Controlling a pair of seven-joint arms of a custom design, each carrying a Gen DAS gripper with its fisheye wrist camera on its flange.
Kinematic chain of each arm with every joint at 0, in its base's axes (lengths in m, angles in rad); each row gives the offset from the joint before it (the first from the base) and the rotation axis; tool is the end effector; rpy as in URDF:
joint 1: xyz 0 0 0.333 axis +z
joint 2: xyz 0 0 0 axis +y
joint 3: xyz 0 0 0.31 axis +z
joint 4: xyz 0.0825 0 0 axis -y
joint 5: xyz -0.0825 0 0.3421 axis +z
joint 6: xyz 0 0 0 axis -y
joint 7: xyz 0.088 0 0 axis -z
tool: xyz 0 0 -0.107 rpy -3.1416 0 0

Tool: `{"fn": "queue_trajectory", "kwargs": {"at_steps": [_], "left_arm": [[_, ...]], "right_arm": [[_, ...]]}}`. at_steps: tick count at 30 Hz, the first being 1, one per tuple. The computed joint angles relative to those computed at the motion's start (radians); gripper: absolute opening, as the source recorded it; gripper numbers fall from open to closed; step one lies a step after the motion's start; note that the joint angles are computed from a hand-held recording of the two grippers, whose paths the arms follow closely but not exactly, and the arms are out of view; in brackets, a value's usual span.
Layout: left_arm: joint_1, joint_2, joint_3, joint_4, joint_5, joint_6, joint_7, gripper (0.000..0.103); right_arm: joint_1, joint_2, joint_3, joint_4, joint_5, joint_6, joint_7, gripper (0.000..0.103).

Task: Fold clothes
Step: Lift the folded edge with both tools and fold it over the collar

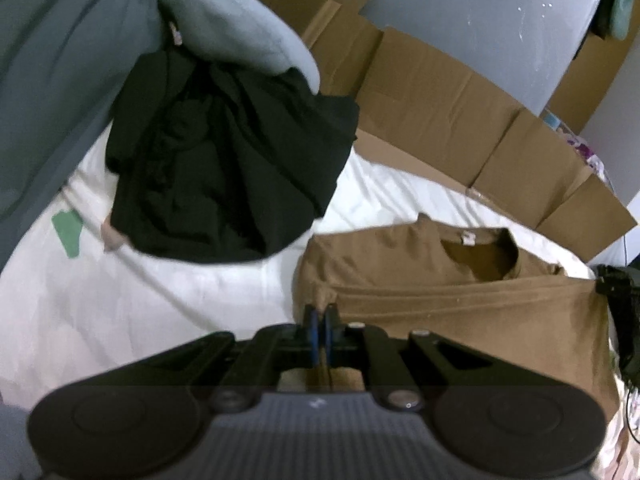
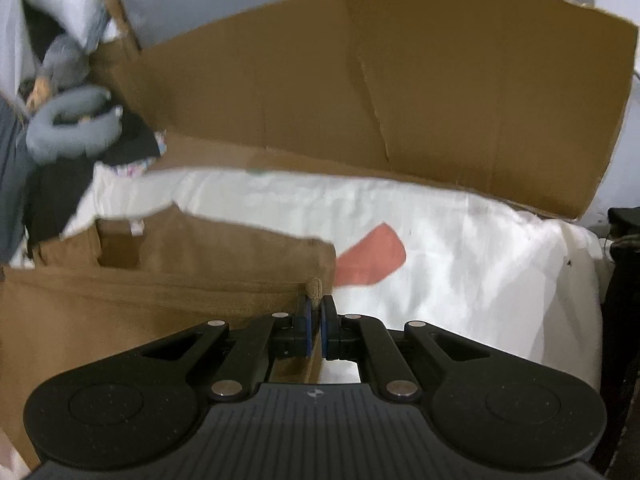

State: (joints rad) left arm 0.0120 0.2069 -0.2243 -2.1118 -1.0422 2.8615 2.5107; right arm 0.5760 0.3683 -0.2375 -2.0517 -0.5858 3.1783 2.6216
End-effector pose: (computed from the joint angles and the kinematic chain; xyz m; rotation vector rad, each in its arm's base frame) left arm 0.5613 -0.0674 0.3817 -1.7625 2.1402 -1.0345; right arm 0.5463 0.2590 0.3642 -1.6525 1.7712 -0.4282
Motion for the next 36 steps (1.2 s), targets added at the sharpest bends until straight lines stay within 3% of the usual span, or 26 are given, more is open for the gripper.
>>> {"fn": "queue_trajectory", "kwargs": {"at_steps": [2, 7, 13, 24, 32, 36], "left_arm": [[-0.003, 0.001, 0.002, 0.019, 0.015, -0.002, -0.009, 0.004], [-0.004, 0.009, 0.005, 0.062, 0.057, -0.009, -0.031, 0.004], [-0.005, 0.048, 0.009, 0.133, 0.142, -0.008, -0.102, 0.004], [-0.050, 0.225, 0.042, 0.316, 0.438, -0.046, -0.394, 0.004], [-0.069, 0.344, 0.064, 0.454, 0.640, -0.097, -0.568, 0.004], [-0.043, 0.320, 0.025, 0.416, 0.645, -0.054, -0.551, 0.004]], "right_arm": [[0.017, -0.009, -0.018, 0.013, -0.003, -0.012, 0.014, 0.002], [-0.007, -0.020, 0.007, 0.060, -0.001, -0.052, 0.052, 0.002], [-0.071, 0.026, 0.082, 0.195, -0.022, -0.148, 0.017, 0.002], [-0.168, 0.198, 0.192, 0.444, 0.108, -0.343, -0.116, 0.002], [-0.169, 0.318, 0.201, 0.592, 0.181, -0.442, -0.197, 0.002], [-0.159, 0.320, 0.183, 0.598, 0.187, -0.433, -0.182, 0.002]]}}
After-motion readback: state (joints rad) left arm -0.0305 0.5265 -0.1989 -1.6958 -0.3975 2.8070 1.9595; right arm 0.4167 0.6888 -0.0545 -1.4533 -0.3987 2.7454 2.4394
